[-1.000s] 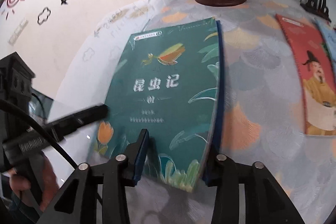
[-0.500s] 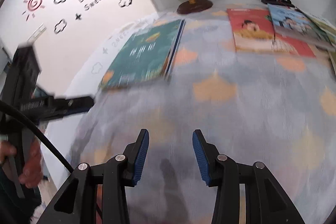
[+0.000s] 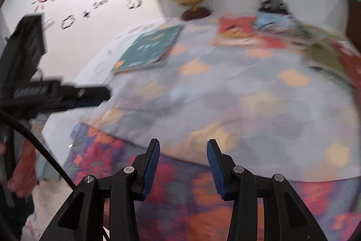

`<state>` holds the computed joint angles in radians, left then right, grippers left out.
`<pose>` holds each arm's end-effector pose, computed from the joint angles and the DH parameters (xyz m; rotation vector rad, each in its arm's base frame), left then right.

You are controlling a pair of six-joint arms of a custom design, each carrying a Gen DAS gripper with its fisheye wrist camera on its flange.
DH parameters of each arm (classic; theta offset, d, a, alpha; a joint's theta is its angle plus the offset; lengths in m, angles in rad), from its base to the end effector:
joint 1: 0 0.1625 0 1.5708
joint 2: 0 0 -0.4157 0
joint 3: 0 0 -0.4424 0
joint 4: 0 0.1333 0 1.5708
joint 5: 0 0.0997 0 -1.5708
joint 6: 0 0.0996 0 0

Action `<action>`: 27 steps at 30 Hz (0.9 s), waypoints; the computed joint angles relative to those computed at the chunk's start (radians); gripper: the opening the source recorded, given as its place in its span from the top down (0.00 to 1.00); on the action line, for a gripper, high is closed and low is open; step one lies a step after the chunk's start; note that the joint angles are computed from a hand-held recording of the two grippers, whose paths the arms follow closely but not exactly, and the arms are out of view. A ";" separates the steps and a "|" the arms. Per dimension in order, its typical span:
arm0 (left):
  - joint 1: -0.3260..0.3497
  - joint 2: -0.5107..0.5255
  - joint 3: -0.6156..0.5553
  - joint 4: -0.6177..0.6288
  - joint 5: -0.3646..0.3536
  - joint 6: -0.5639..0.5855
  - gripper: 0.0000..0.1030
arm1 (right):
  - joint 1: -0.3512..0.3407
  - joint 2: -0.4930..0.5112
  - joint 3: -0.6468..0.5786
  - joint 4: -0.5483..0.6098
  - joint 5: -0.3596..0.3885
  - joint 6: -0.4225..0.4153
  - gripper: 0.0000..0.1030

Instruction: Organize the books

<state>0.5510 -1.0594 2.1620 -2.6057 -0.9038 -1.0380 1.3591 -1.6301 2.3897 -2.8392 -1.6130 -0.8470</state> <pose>-0.3216 -0.4264 0.0454 0.0070 2.6455 -0.7389 0.0355 -0.4492 0.2345 0.8563 -2.6535 0.5961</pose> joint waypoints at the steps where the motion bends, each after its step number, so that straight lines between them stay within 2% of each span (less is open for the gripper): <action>1: -0.012 0.019 -0.014 -0.014 -0.003 0.008 0.57 | -0.010 -0.025 -0.009 -0.001 -0.002 0.013 0.59; 4: -0.047 0.092 -0.072 -0.048 -0.016 0.037 0.57 | -0.027 -0.078 -0.031 0.005 -0.016 0.042 0.56; 8: -0.074 0.184 -0.162 -0.071 -0.055 0.091 0.56 | -0.045 -0.156 -0.060 0.035 -0.060 0.046 0.44; 12: -0.071 0.257 -0.250 -0.061 -0.109 0.148 0.54 | -0.072 -0.196 -0.082 0.047 -0.097 0.050 0.33; 16: -0.040 0.355 -0.372 -0.047 -0.187 0.255 0.53 | -0.119 -0.197 -0.115 0.062 -0.114 0.079 0.32; 19: -0.006 0.439 -0.476 -0.029 -0.255 0.342 0.53 | -0.146 -0.165 -0.147 0.010 -0.172 0.098 0.32; 22: 0.028 0.533 -0.580 -0.020 -0.353 0.408 0.53 | -0.180 -0.141 -0.188 -0.021 -0.208 0.106 0.32; 27: 0.059 0.680 -0.765 0.112 -0.486 0.484 0.51 | -0.257 -0.104 -0.265 -0.078 -0.262 0.164 0.33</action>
<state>0.6100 -0.3794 1.3972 -2.4932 -1.3899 -0.5536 1.1025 -1.7338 2.1248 -2.9173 -1.8753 -0.6830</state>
